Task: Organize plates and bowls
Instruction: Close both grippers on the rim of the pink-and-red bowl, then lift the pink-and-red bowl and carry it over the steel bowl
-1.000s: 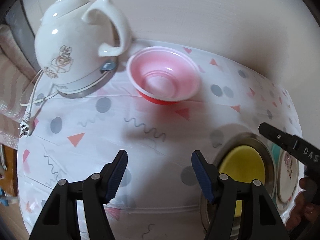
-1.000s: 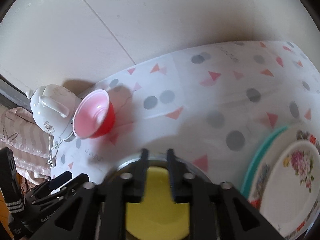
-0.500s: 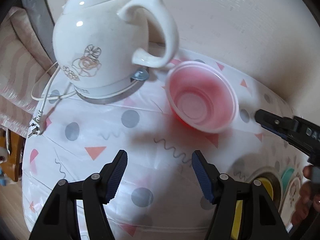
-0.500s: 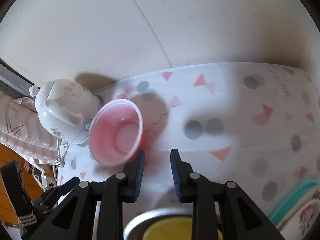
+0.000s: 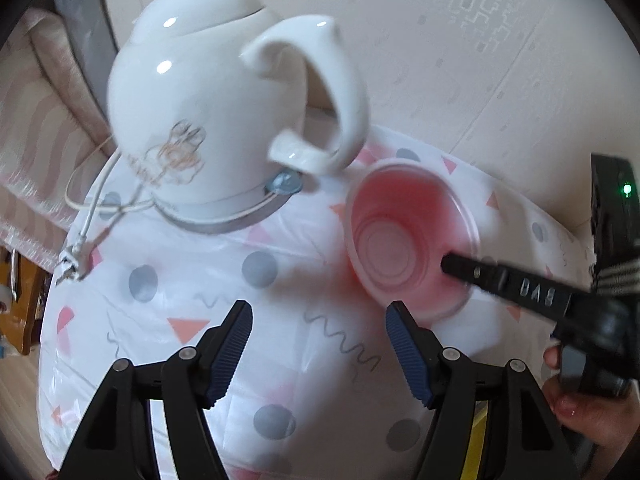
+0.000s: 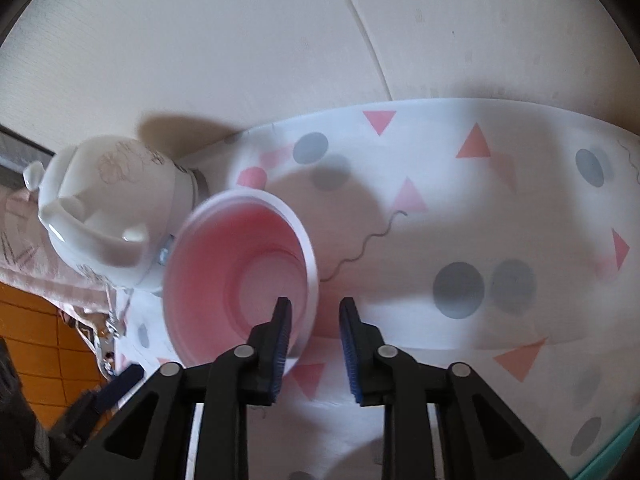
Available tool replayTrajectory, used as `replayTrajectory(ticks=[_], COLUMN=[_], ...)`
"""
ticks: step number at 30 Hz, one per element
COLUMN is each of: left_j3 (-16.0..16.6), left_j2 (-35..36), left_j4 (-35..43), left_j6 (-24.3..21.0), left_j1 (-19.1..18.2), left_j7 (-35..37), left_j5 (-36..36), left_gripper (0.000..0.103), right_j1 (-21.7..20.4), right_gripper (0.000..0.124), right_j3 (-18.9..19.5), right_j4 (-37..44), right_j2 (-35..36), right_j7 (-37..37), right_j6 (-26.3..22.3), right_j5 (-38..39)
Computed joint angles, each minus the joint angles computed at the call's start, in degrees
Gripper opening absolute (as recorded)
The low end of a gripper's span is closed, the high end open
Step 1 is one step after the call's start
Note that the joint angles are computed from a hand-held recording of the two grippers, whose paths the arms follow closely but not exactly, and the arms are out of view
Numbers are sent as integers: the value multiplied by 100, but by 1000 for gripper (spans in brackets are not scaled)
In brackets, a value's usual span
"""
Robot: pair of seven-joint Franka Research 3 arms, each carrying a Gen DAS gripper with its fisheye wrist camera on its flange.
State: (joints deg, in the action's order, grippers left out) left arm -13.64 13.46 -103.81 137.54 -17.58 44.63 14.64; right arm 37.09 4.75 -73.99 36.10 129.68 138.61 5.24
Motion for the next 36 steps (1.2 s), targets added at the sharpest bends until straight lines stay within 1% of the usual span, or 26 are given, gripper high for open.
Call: replayTrajectory(ticks=[3, 8, 14, 16, 18, 19, 21, 23, 24, 27, 29, 30, 36], left_j3=[0, -11, -58, -78, -95, -106, -106, -113, -130, -133, -103, -108, -144], left_j2=[210, 474, 781, 860, 934, 959, 993, 1007, 1020, 1009, 975, 966, 813], left_j4=[246, 554, 871, 935, 1025, 1042, 1057, 1046, 1059, 1031, 1003, 1000, 859], left_j6=[-11, -34, -82, -31, -92, -81, -44, -8, 1, 91, 152, 173, 303], left_j1=[-34, -120, -151, -163, -178, -177, -189, -189, -181, -202, -241, -238, -189], left_j7=[108, 311, 651, 774, 915, 976, 1019, 1075, 1134, 1249, 1255, 1274, 1364], left_j5=[80, 141, -37, -84, -131, -171, -226, -279, -321, -328, -257, -268, -397], left_gripper=[70, 69, 58, 43, 37, 33, 28, 20, 14, 12, 12, 12, 12], right_j1=[-37, -98, -188, -193, -215, -230, -239, -219, -208, -167, -143, -145, -106], right_gripper=[14, 13, 13, 13, 13, 13, 13, 13, 13, 13, 13, 13, 13], right_j3=[17, 28, 50, 46, 59, 72, 80, 65, 58, 27, 3, 4, -40], right_j4=[-298, -846, -1358, -1457, -1563, -1616, -1661, -1652, -1642, -1647, -1668, -1716, -1942], right_j2=[-195, -556, -834, -895, -952, -978, -999, -1001, -993, -1009, -1031, -1054, -1259], right_j7=[-149, -187, -41, 4, 42, 55, 92, 131, 153, 241, 306, 314, 544], right_j6=[75, 293, 552, 580, 653, 702, 753, 752, 768, 794, 815, 898, 1042], right_j5=[-10, 4, 87, 74, 96, 123, 140, 94, 71, -11, -78, -94, -233])
